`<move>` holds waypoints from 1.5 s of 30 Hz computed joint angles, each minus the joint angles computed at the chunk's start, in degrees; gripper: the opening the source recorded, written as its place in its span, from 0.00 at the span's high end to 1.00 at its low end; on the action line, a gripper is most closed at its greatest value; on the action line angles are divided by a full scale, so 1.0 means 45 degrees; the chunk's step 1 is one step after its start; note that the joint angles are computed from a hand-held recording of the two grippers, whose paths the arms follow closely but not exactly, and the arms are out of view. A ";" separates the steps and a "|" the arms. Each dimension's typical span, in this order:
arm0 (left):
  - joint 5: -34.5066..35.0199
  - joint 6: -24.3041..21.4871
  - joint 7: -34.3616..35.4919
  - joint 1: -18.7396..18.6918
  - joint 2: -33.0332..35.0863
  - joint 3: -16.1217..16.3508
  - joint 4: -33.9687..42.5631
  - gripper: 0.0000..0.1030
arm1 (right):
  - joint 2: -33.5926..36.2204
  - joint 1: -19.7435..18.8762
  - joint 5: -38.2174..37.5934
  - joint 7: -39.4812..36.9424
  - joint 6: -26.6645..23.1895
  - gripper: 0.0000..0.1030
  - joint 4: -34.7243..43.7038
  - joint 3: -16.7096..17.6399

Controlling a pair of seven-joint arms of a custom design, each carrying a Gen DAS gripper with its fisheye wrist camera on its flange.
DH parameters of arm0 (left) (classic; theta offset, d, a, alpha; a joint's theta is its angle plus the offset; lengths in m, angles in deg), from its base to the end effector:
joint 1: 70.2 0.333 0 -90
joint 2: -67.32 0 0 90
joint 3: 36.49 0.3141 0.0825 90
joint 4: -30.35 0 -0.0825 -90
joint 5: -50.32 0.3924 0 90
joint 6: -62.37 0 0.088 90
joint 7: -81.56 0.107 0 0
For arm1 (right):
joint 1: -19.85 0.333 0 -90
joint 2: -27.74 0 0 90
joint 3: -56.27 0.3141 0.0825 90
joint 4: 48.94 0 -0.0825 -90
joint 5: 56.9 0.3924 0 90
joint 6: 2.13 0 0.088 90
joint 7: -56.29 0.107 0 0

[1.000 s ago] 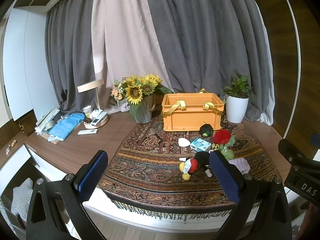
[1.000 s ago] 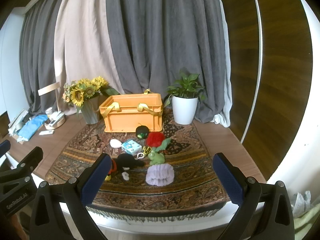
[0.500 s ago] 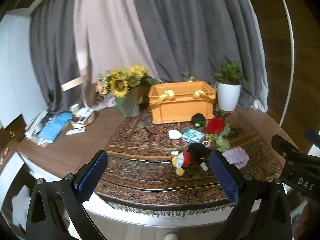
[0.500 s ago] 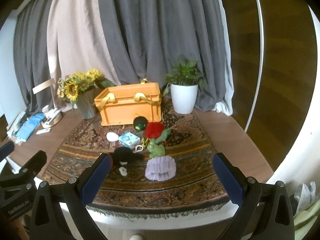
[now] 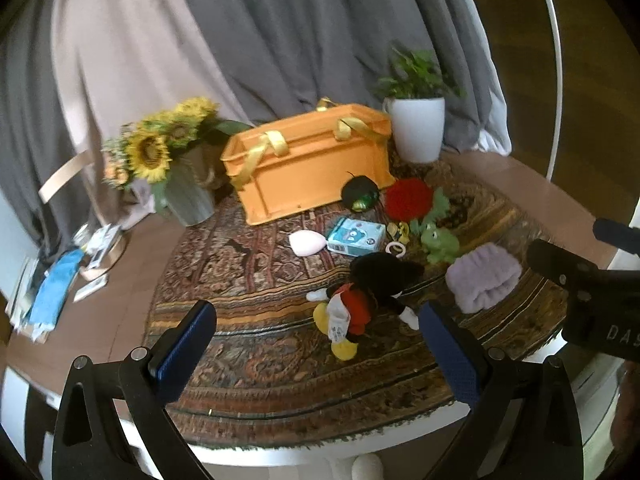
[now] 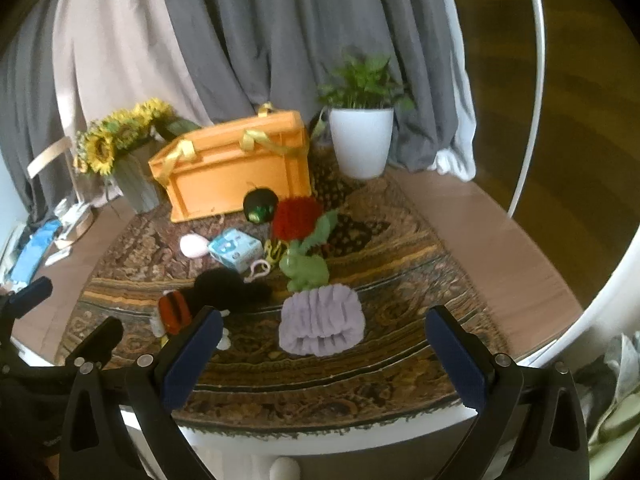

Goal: Organize soft objects
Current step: 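Grasp the black Mickey plush with the left tool while the right tool grasps the lavender towel, then lift the Mickey plush with the left tool while the right tool carries the towel toward the orange crate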

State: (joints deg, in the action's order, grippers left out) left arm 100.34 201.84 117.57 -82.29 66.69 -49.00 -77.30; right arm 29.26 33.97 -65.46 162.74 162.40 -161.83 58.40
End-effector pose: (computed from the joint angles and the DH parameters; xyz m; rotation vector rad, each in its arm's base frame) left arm 0.5556 -0.2528 0.5697 -1.6199 1.6340 -0.5529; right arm 0.5934 0.1815 0.5561 -1.7574 1.5559 -0.6346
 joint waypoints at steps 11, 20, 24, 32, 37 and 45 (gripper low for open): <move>-0.3485 0.1836 0.4745 0.0402 0.2522 0.0443 0.1832 0.09 | 0.2169 0.0600 -0.0075 0.0725 -0.0919 0.01 0.2018 -0.0608; -0.7334 0.0176 0.9101 0.0528 0.4906 0.0151 0.4752 0.13 | 0.3477 0.0668 0.1074 0.0488 -0.1920 0.03 0.3403 -0.0753; -0.7973 -0.0588 0.9975 0.0376 0.5713 0.0152 0.5783 0.19 | 0.3792 0.0517 0.1732 0.0264 -0.2152 0.11 0.3636 -0.0673; -0.7935 -0.1227 0.9973 -0.0038 0.6462 0.0521 0.6713 0.28 | 0.4253 0.0300 0.2831 -0.0321 -0.2560 0.37 0.4076 -0.0491; -0.7710 -0.1205 0.9623 -0.0072 0.6500 0.0683 0.6674 0.44 | 0.4300 0.0360 0.3203 -0.0644 -0.2603 0.54 0.4173 -0.0488; -0.8638 0.0462 1.0019 0.0620 0.5807 0.0287 0.5323 0.47 | 0.4234 0.0667 0.2839 -0.0474 -0.2818 0.70 0.4428 -0.0617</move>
State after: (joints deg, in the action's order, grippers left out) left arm 61.47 203.92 162.65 -79.50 92.82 -47.71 -53.35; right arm 48.31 36.97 -52.68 160.60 149.72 -141.91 55.63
